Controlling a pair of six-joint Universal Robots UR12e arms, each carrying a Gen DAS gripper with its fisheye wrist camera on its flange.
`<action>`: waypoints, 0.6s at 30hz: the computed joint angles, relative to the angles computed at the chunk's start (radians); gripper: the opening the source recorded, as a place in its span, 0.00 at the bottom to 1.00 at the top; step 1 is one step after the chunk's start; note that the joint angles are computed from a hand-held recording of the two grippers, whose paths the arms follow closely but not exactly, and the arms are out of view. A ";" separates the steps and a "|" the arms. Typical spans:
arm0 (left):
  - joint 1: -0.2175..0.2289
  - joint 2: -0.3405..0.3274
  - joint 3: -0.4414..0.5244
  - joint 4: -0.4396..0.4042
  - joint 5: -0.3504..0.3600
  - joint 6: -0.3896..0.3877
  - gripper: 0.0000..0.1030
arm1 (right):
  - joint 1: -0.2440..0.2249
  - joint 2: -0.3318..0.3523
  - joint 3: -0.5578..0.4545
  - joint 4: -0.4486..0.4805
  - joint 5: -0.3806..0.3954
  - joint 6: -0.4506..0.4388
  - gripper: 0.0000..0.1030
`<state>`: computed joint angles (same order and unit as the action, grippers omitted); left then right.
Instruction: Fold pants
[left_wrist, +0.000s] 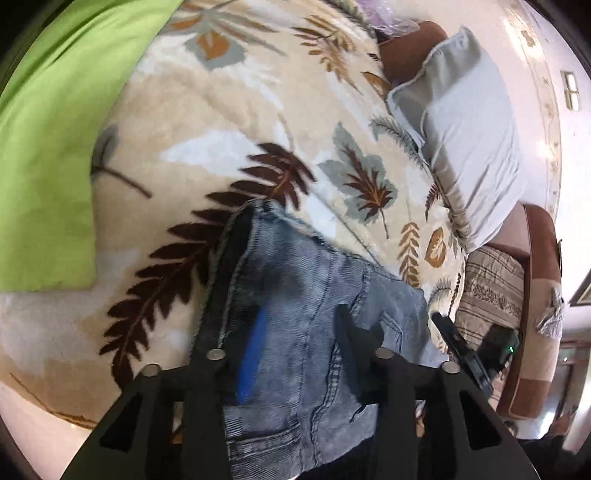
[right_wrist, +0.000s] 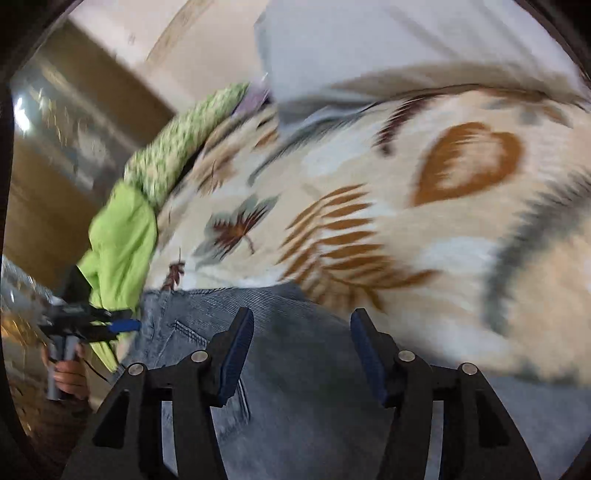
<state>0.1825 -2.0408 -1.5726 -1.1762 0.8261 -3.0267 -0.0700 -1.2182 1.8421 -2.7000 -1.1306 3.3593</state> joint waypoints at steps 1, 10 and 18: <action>0.002 -0.004 0.005 -0.024 0.003 0.025 0.43 | 0.013 0.012 -0.022 0.033 -0.026 -0.028 0.54; -0.002 -0.049 0.049 -0.166 -0.140 0.206 0.08 | 0.090 0.048 -0.110 0.194 -0.190 -0.279 0.05; -0.026 -0.061 0.072 -0.007 0.006 0.089 0.08 | 0.097 0.069 -0.122 0.168 -0.253 -0.235 0.01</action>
<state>0.1560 -2.1016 -1.5006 -1.1830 0.8316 -2.9380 0.0272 -1.1495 1.7203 -2.5324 -1.3832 3.1241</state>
